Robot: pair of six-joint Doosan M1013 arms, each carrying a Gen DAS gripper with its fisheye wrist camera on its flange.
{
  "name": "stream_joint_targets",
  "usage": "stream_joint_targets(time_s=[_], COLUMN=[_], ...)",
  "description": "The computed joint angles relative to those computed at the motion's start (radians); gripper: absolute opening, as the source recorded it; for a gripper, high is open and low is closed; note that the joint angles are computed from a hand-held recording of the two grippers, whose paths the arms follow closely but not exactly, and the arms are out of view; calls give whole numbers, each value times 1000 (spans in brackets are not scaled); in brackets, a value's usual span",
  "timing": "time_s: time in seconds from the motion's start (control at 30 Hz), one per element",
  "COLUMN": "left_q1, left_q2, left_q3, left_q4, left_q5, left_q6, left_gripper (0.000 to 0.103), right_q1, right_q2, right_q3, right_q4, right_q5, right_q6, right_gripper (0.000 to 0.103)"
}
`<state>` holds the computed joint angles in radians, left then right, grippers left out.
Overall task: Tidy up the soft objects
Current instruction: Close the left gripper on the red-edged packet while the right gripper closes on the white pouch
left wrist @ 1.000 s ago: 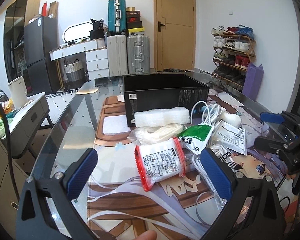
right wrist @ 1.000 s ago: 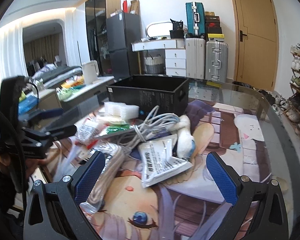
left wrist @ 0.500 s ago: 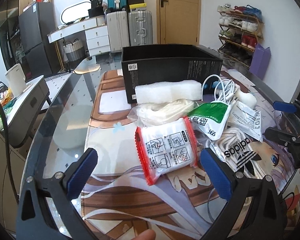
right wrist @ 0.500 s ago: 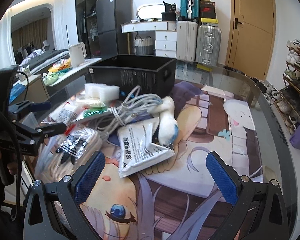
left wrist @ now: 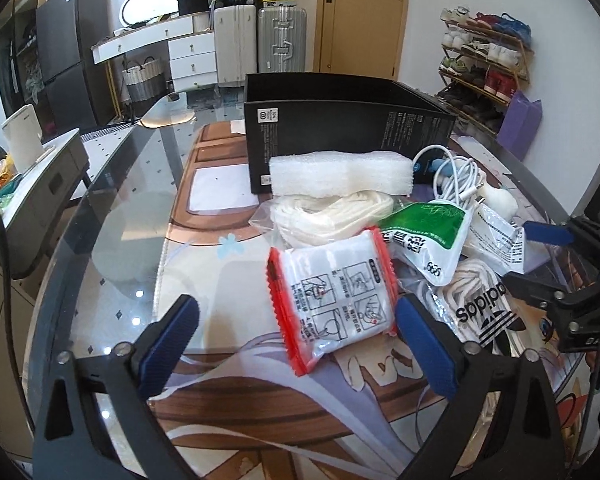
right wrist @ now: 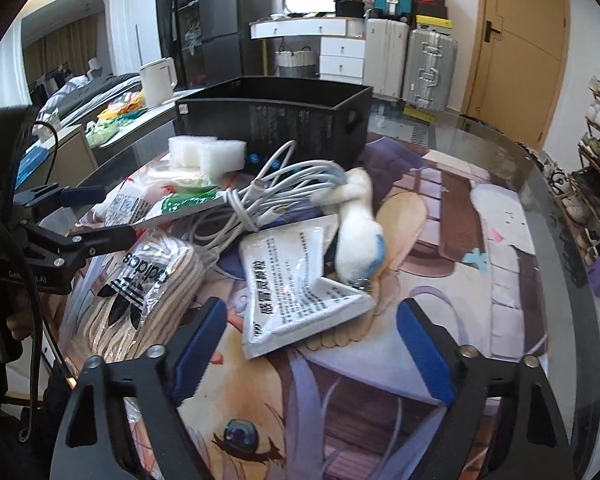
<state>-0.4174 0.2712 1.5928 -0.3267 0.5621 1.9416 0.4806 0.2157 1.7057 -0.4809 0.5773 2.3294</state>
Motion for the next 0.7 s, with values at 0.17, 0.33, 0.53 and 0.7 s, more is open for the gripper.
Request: stream_joint_targets(time_s=[0.17,0.33,0.53,0.7], left_q1=[4,6,13,17], left_q2=[-7,-15,-17,-16], left_q3=[9,16,17,15], left_q4=[-84,-146,-176,-196], left_q5=[8,26,34,43], left_q6=[100,181,211,226], left_gripper=[78,57,52,50], right_q1=[2,1,12,17], right_q2=[-3,-13,-20,-16], right_q3=[2,12,15,-3], right_q4=[20,54,-33,-59], right_q5=[-17,-28,-14,21], right_q6=[-40,-92,-41,-74], right_gripper=[74,68,68,68])
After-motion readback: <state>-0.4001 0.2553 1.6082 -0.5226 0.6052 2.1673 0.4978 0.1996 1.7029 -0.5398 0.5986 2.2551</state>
